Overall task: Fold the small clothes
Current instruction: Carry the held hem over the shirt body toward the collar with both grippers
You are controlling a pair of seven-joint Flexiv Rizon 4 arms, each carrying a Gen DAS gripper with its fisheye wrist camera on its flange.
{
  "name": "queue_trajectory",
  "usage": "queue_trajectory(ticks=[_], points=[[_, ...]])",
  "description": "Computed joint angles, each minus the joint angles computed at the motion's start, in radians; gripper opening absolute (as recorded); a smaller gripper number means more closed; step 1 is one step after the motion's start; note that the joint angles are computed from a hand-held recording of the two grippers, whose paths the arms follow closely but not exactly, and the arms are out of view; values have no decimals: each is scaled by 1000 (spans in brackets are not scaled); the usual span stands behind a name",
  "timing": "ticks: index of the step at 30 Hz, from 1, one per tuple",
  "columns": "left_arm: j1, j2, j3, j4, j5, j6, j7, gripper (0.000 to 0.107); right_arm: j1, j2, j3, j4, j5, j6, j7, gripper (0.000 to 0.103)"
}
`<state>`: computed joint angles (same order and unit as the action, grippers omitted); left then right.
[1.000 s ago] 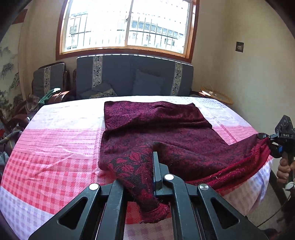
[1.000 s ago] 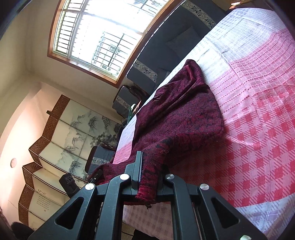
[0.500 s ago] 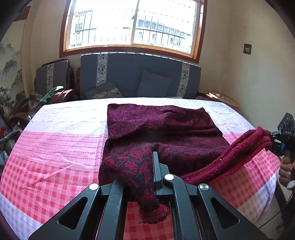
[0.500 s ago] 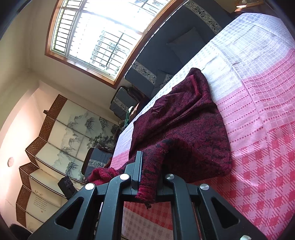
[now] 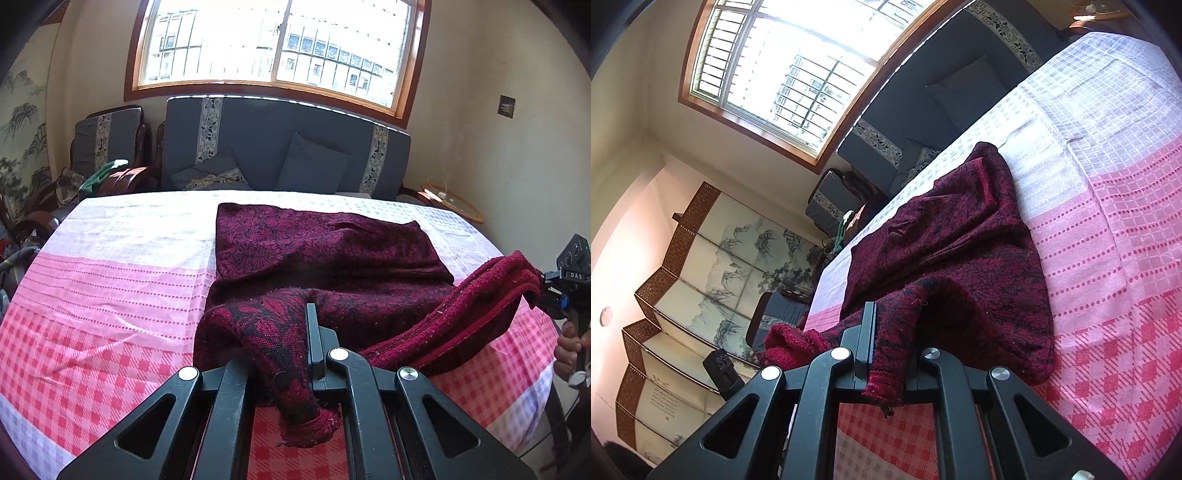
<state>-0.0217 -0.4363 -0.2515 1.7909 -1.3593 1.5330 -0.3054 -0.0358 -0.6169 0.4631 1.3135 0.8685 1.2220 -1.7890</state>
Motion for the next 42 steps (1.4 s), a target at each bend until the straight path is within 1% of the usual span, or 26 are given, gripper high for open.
queue_trajectory(ticks=[3,6,10,17,21,24,27,32,39,42], points=[[3,-14,15,-18,52,-26,-70,5,10,-15,-14,-22,-17,-7,15,8],[16,-28,8,-31,99,-27,-113,5,17,-35,-23,-49,-38,-19,36,8],[36,-54,10,-55,206,-45,-213,5,34,-68,-44,-97,-90,-42,74,8],[69,-127,20,-147,383,-85,-405,5,62,-150,-73,-222,-187,-89,156,8],[80,-172,28,-211,472,-98,-496,5,75,-201,-84,-302,-238,-114,201,8],[76,-213,50,-276,545,-122,-568,5,86,-240,-96,-360,-276,-133,237,8],[64,-261,88,-353,623,-157,-650,5,94,-282,-104,-425,-305,-154,272,8],[50,-342,137,-488,735,-223,-771,5,111,-365,-126,-548,-354,-215,343,8],[61,-449,153,-683,848,-331,-902,5,129,-474,-141,-720,-384,-281,405,8],[80,-504,131,-775,873,-386,-944,7,144,-529,-156,-812,-398,-316,443,8]])
